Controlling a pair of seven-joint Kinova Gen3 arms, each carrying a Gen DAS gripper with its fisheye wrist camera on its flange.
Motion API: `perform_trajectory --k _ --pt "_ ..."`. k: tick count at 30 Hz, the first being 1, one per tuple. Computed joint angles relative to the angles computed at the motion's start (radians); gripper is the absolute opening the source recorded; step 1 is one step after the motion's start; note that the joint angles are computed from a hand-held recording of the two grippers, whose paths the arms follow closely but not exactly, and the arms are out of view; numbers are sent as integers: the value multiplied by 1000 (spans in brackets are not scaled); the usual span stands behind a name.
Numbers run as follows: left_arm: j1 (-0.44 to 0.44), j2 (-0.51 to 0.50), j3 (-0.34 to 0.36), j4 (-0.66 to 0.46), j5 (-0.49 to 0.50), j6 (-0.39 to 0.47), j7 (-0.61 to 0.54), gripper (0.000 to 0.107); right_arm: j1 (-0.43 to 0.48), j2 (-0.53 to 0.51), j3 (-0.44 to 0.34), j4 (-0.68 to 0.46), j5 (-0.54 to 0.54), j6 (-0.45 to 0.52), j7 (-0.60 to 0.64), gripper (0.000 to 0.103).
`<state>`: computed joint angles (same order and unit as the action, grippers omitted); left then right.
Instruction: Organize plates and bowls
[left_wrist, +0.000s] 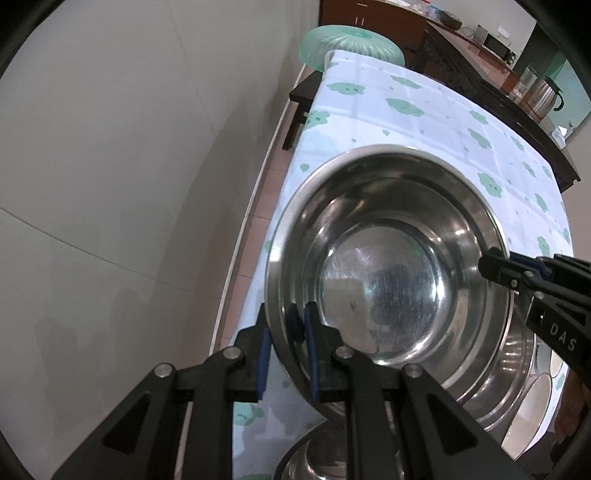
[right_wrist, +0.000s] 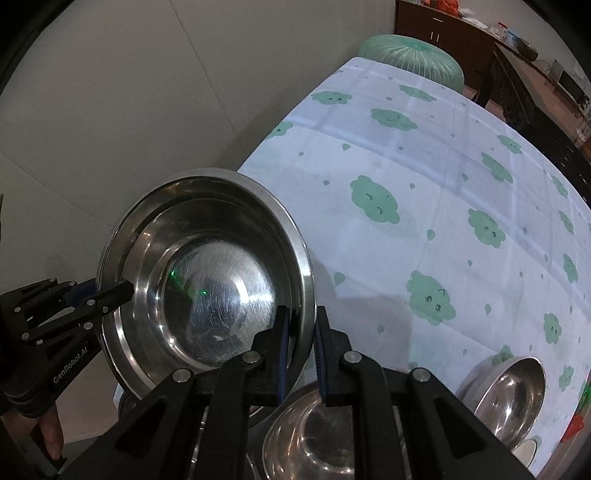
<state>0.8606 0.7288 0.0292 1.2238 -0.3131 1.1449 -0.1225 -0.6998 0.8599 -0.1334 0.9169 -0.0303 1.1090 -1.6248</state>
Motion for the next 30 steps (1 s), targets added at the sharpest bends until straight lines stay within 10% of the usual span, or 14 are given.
perform_trajectory --k 30 --pt "74 -75 30 88 -31 -7 75 14 -39 -176 -19 285 38 -110 -97 15"
